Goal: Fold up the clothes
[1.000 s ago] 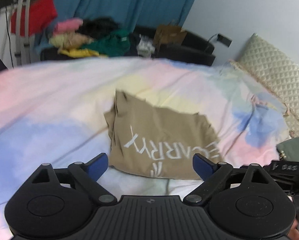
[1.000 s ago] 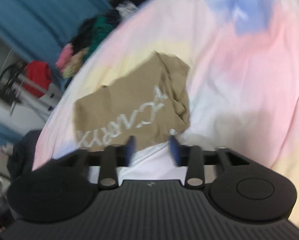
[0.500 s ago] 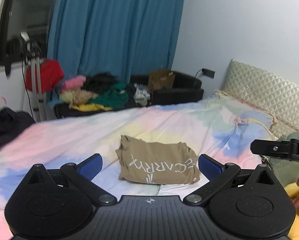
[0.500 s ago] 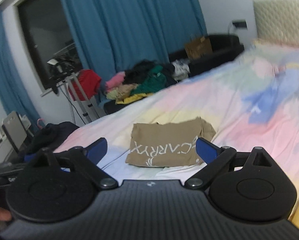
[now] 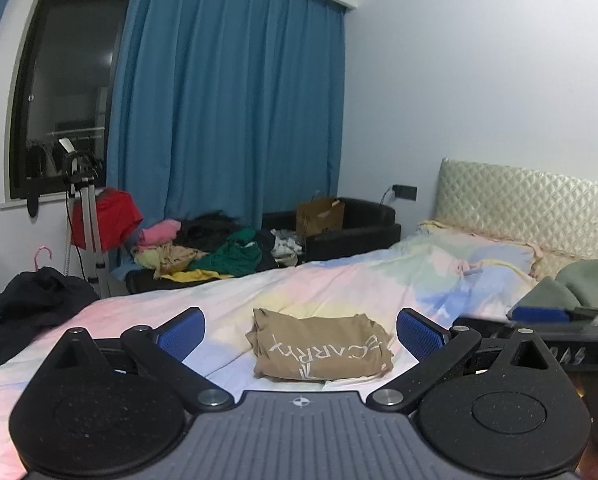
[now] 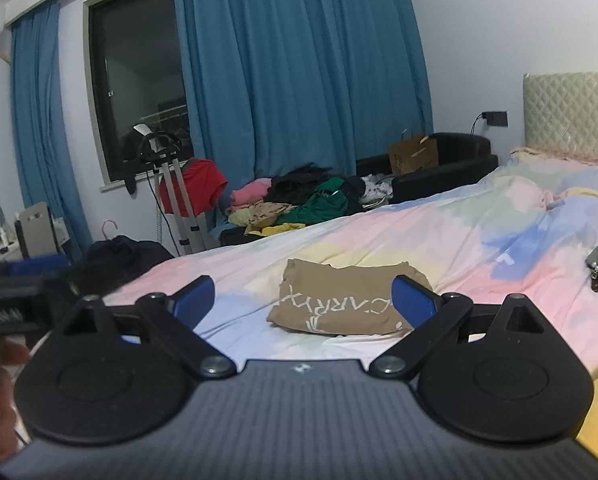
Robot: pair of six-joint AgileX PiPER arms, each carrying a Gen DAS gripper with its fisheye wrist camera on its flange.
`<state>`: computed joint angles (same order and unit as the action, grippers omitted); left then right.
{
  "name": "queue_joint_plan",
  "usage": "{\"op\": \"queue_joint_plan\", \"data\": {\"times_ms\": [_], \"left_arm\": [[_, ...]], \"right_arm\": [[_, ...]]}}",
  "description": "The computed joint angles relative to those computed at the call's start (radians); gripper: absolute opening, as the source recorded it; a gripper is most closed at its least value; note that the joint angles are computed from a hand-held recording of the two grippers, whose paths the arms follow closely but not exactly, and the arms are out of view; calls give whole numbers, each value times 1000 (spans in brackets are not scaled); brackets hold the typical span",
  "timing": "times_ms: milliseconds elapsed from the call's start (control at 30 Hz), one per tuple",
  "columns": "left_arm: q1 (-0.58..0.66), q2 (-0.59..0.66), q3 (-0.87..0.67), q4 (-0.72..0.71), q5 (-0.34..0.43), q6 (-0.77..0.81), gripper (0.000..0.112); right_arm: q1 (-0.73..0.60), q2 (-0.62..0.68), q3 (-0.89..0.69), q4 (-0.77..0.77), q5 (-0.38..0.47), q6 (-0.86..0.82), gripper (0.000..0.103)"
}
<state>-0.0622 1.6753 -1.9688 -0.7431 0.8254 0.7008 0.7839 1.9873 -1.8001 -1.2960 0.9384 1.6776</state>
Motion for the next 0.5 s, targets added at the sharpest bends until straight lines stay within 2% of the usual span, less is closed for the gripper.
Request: {"op": "queue_joint_plan", "data": {"times_ms": [100, 233, 367, 500], "left_arm": [[-4, -61, 124, -38, -83, 67, 103], [-7, -77, 198, -59, -118, 84, 103], [-7, -98, 287, -95, -174, 121, 103], [9, -80, 323, -128, -186, 154, 103]], "right_arm": [[17, 17, 18, -29, 18, 41, 97], [34, 53, 18, -82, 53, 85, 97], [35, 78, 40, -125, 50, 142, 97], [32, 99, 70, -160, 49, 197, 97]]}}
